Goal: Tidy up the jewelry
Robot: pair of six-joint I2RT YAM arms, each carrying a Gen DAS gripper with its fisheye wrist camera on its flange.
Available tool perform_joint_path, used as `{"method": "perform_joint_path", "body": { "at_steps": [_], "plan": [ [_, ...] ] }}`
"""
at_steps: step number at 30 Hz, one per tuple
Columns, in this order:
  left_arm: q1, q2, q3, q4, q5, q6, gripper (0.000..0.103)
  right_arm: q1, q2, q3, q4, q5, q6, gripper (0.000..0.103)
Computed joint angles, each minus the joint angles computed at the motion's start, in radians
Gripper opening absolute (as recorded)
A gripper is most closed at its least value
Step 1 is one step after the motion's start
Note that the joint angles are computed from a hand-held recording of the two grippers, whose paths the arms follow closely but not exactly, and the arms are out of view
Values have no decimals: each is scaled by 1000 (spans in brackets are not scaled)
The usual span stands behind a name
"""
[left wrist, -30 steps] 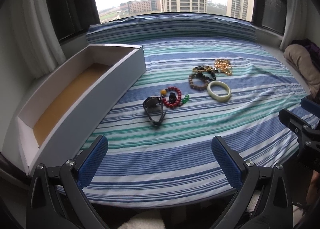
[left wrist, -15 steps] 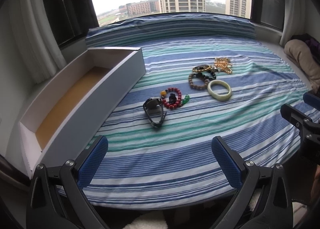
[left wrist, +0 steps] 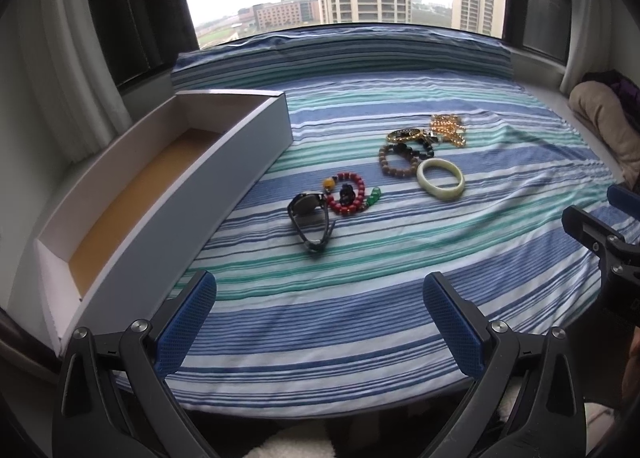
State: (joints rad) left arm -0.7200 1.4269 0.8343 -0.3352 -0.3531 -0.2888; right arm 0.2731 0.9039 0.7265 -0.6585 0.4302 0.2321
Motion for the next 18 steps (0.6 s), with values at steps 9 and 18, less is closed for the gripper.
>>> {"method": "perform_joint_path", "body": {
  "at_steps": [9, 18],
  "plan": [
    [128, -10, -35, 7, 62, 11, 103, 0, -2, -23, 7, -19, 12, 89],
    [280, 148, 32, 61, 337, 117, 103, -26, 3, -31, 27, -63, -1, 89]
  ]
}}
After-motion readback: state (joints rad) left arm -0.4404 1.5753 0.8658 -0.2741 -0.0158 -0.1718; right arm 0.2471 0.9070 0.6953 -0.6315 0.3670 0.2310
